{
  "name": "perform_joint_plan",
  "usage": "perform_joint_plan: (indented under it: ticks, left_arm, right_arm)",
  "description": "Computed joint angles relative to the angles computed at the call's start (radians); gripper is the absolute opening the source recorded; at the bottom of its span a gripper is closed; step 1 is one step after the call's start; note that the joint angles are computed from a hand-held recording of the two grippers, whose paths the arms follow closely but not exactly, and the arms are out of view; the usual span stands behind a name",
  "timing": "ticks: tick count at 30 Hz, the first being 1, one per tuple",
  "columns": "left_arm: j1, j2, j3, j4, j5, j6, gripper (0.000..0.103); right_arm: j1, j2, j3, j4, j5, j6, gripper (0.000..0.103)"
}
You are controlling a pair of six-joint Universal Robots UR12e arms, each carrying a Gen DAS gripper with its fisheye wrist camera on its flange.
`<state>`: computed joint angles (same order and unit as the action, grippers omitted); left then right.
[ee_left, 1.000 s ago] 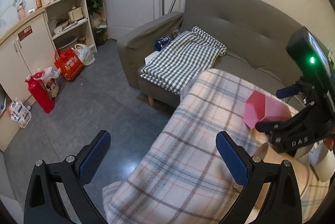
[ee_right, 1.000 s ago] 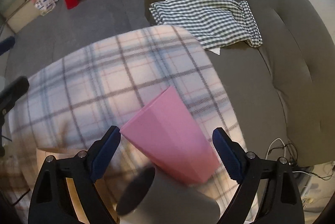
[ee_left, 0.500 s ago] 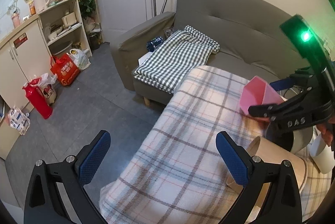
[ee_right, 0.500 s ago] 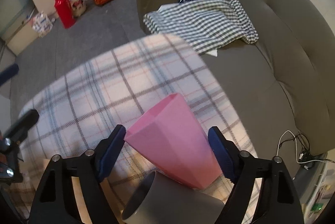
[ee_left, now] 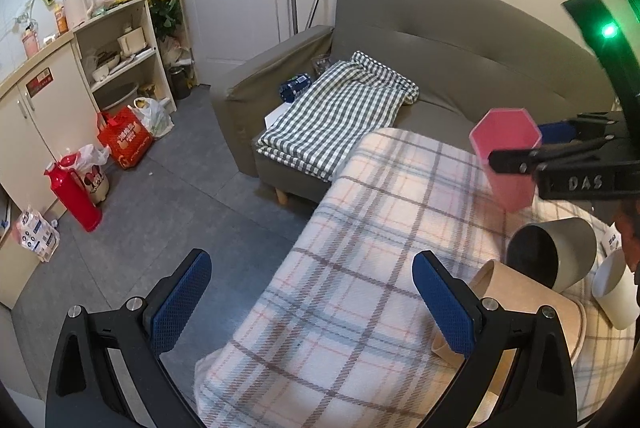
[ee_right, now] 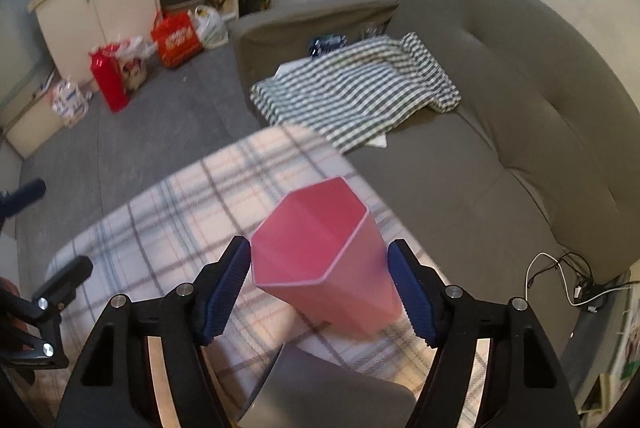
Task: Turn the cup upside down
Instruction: 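Lift the pink cup with the right gripper and rotate it upright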
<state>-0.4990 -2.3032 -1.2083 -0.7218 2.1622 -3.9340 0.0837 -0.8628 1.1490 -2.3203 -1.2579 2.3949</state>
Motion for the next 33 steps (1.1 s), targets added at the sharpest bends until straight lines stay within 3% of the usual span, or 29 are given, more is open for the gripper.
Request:
perform_joint_plan:
  ticks: [5, 12, 19, 22, 26, 30, 33]
  left_arm:
    - [-0.004, 0.018, -0.015, 0.02, 0.02, 0.006, 0.103]
    - [-0.029, 0.079, -0.066, 0.129, 0.062, 0.045, 0.103]
    - [-0.067, 0.12, -0.105, 0.208, 0.048, 0.111, 0.103]
    - [-0.084, 0.123, -0.113, 0.212, 0.029, 0.131, 0.103]
    - [-0.103, 0.115, -0.11, 0.195, 0.019, 0.163, 0.103]
    - [-0.11, 0.104, -0.11, 0.161, 0.009, 0.176, 0.103]
    - [-0.111, 0.09, -0.101, 0.129, 0.006, 0.176, 0.103]
  right_arm:
    - [-0.016, -0.039, 0.034, -0.042, 0.044, 0.059, 0.071]
    - [-0.057, -0.207, 0.201, -0.097, 0.068, 0.155, 0.071]
    - [-0.08, -0.401, 0.431, -0.09, -0.07, 0.265, 0.071]
    - [-0.094, -0.446, 0.497, -0.037, -0.08, 0.307, 0.071]
    - [-0.122, -0.46, 0.551, -0.001, -0.04, 0.428, 0.071]
    - [-0.152, -0.431, 0.571, 0.013, 0.011, 0.59, 0.071]
    - [-0.167, -0.404, 0.567, -0.012, 0.039, 0.659, 0.071]
